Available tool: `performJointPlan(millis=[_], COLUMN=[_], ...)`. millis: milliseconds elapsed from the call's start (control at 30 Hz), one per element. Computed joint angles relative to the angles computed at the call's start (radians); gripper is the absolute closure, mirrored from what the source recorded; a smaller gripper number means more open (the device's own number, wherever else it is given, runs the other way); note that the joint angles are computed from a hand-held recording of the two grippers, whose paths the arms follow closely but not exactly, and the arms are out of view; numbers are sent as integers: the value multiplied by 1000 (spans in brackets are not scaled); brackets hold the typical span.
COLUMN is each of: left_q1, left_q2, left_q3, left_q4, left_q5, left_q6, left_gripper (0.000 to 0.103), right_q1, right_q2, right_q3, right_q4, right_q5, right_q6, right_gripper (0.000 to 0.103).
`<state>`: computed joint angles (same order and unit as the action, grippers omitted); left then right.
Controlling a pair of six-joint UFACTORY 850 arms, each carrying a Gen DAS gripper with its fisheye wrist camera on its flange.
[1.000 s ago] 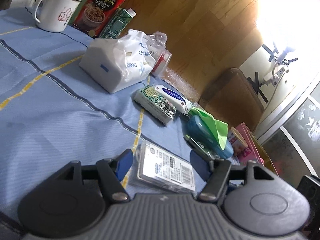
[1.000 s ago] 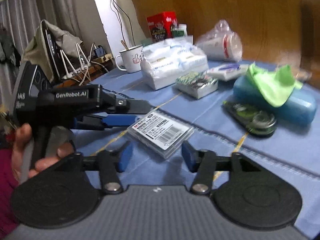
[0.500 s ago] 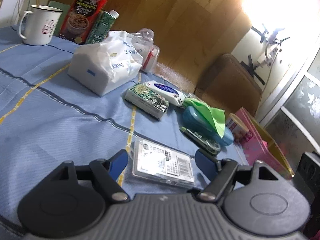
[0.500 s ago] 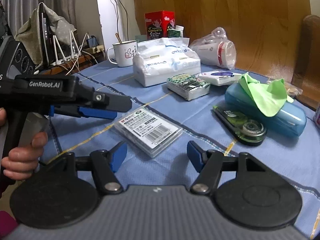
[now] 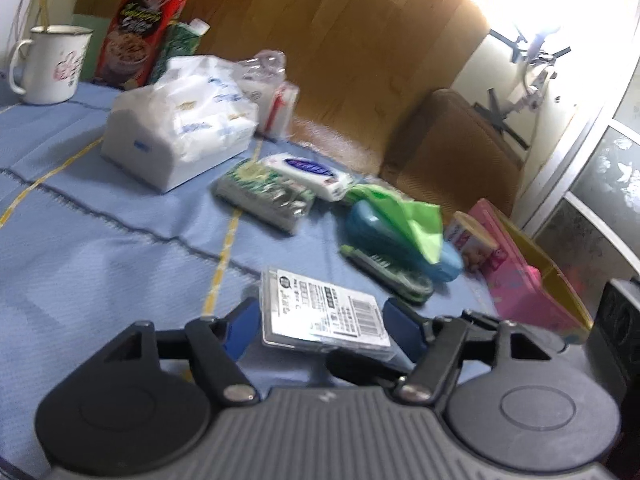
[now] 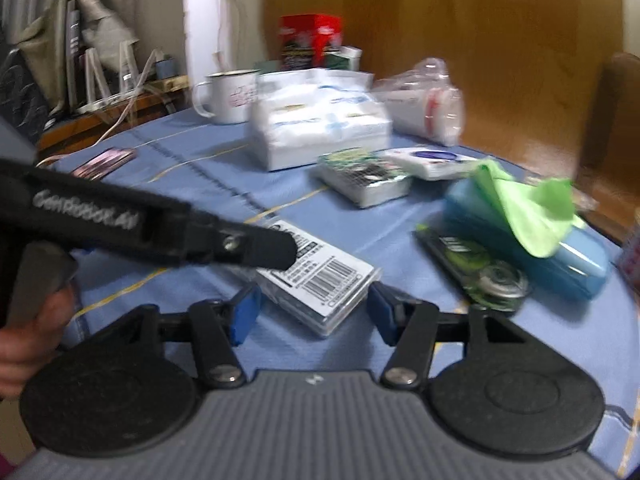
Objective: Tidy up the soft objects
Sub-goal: 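Carry the white card pack into the pink tin box and release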
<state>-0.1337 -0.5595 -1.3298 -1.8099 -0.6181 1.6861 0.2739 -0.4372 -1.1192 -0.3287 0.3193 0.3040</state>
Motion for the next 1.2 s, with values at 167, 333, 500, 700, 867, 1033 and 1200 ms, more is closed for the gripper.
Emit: performJointPlan(millis=[167, 333, 500, 700, 867, 1033, 1200], left_q1=[-38, -99, -161, -245, -312, -376, -427], left_q2=[26, 42, 31, -27, -98, -173, -247], left_q3=[-4, -30, -87, -203, -321, -434, -533], left_q4=[-26, -45, -21, 93, 208, 313, 448], left_q5=[13, 49, 54, 56, 43, 23, 2], left_q6=[60, 131, 142, 78, -22, -121, -234], left_gripper=[37, 37, 37, 37, 37, 35, 35], right_q1=[-13, -31, -54, -97, -140, -185, -231], right_q2=[59, 120, 169, 224, 255, 296, 314], right_q3=[82, 157, 223, 304, 347, 396, 431], right_q4=[165, 321, 448, 594, 700, 788, 851], right_q5=[94, 213, 321, 437, 505, 546, 552], right_q6=[-126, -257, -361, -462, -514, -547, -567], right_gripper=[42, 42, 42, 42, 41, 41, 41])
